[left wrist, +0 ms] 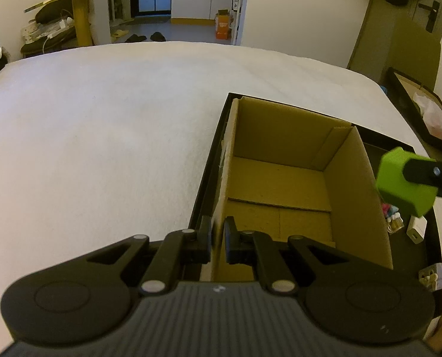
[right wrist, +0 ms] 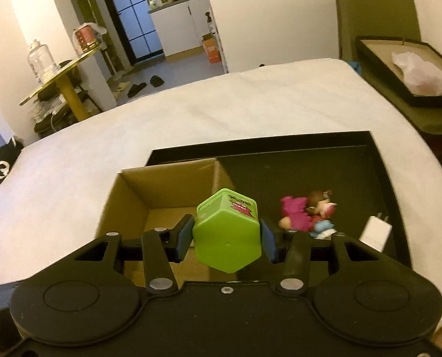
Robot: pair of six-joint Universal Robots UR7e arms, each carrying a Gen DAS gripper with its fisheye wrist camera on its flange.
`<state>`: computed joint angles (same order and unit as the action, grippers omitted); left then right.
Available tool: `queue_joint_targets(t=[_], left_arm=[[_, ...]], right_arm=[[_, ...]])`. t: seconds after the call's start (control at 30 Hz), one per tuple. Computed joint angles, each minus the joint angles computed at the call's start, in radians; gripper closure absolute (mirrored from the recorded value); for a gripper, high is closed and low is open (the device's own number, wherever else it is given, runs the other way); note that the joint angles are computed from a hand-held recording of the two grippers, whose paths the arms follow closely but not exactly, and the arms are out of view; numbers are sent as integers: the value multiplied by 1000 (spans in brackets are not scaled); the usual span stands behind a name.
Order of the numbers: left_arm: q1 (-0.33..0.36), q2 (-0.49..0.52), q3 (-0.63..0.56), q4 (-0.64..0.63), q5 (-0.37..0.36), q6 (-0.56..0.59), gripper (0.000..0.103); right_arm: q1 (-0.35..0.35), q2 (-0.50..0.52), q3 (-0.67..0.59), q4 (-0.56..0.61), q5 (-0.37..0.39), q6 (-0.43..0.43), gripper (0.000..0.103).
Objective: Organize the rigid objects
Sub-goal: 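Lift the green cup with the right gripper and carry it over the box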
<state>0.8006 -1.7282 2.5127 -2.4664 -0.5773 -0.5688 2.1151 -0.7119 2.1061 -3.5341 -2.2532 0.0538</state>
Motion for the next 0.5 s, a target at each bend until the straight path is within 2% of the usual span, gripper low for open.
queue_joint_targets(t=[0.1,0.33,0.5], left_arm=[[8,0,4,-29,-9,15,95],[18,7,9,-81,-22,47,95],[23,4,16,-108,-27,68,95]], right_arm=[[20,23,-33,8,-17,-19,56],[35,57,-89,50,-2,-42,56],[40,87,-132,125,10,-34,56]])
